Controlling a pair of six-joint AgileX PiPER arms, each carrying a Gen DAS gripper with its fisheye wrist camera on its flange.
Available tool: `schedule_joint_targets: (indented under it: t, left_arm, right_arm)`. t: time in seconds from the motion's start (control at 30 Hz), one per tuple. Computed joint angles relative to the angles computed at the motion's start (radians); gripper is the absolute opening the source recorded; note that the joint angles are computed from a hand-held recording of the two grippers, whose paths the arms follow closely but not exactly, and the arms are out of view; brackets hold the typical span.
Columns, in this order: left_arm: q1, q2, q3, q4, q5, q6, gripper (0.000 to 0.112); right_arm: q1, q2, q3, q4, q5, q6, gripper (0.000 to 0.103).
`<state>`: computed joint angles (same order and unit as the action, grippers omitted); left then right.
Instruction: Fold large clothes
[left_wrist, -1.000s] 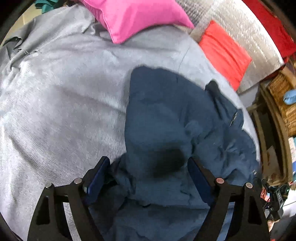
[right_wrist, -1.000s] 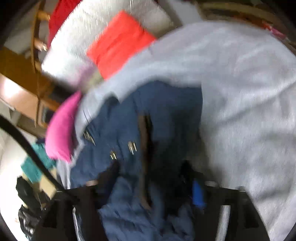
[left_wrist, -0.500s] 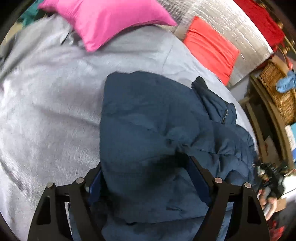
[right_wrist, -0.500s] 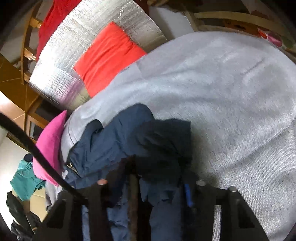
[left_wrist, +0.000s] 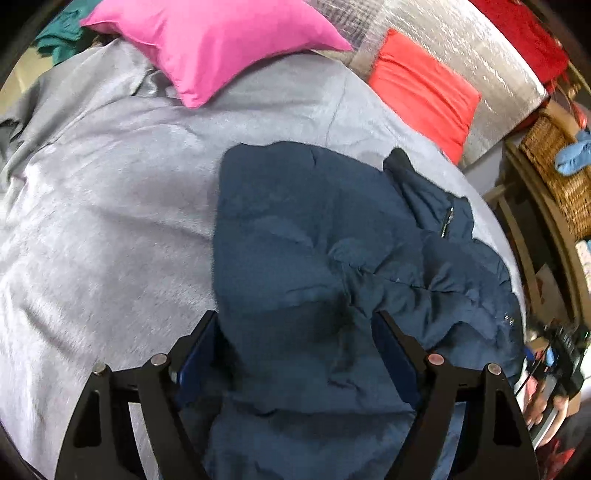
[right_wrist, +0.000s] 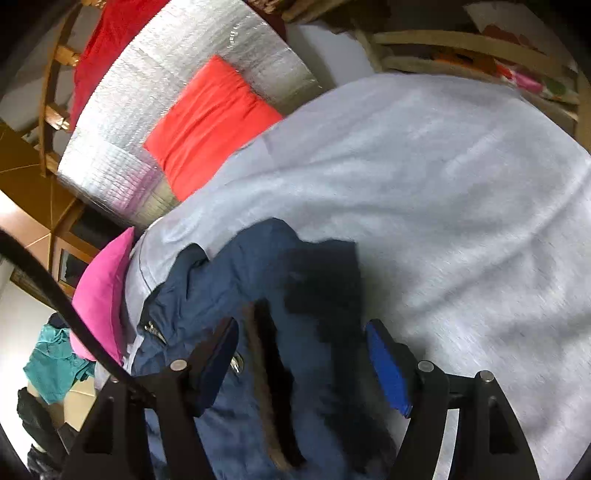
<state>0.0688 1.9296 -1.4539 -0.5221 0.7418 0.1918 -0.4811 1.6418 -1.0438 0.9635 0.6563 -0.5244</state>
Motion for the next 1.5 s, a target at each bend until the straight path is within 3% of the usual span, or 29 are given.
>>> schedule_joint_targets:
  t: [0.1,0.2,0.23,0.3,0.37,0.43,0.53,0.63,0.7,0.73,0.77,1.03,1.4,1.5]
  left_arm:
    - [0.030,-0.027,0.051,-0.029,0.000,0.034,0.083]
    - [0.037,-0.023,0.069,-0.026,0.028,0.062,0.083]
    - [0.031,-0.023,0.072,-0.012,0.030,0.070,0.083]
    - [0.014,-0.031,0.091,0.013,0.009,0.079,0.083]
    - [-0.008,-0.051,0.115,0.047,-0.018,0.060,0.083]
    - [-0.028,-0.062,0.128,0.072,-0.042,0.049,0.083]
    - [-0.070,-0.043,0.121,0.196,-0.068,-0.047,0.085]
    - [-0.103,-0.050,0.126,0.277,-0.079,-0.110,0.086]
    - [-0.101,-0.056,0.129,0.272,-0.061,-0.118,0.086]
    - [-0.093,-0.060,0.134,0.253,-0.051,-0.111,0.086]
    - [-0.086,-0.074,0.147,0.240,-0.047,-0.109,0.086]
    - [0.004,-0.317,0.401,0.107,-0.126,0.065,0.086]
    - [0.268,-0.630,0.772,-0.121,-0.110,0.384,0.086]
    - [0.264,-0.746,0.868,-0.072,-0.145,0.348,0.086]
  right_arm:
    - [-0.062,0.002,0.034,0.022,0.123,-0.046,0.074]
    - [-0.061,0.021,0.072,0.054,0.170,-0.116,0.075]
    - [-0.042,0.015,0.093,0.067,0.148,-0.143,0.075]
    - [0.030,-0.023,0.137,0.050,0.052,-0.164,0.054]
    - [0.112,-0.119,0.185,-0.004,-0.070,-0.140,0.040]
    - [0.197,-0.214,0.225,-0.090,-0.180,-0.102,0.039]
    - [0.260,-0.181,0.220,-0.307,-0.261,0.110,0.039]
    - [0.238,-0.144,0.199,-0.322,-0.235,0.148,0.039]
    - [0.217,-0.195,0.209,-0.285,-0.220,0.119,0.045]
    - [0.204,-0.216,0.220,-0.271,-0.217,0.112,0.054]
    - [0.181,-0.238,0.231,-0.242,-0.197,0.091,0.063]
    - [-0.112,-0.422,0.358,-0.016,0.045,-0.198,0.064]
    - [-0.527,-0.577,0.494,0.005,0.432,-0.443,0.064]
    - [-0.626,-0.620,0.522,0.004,0.533,-0.503,0.064]
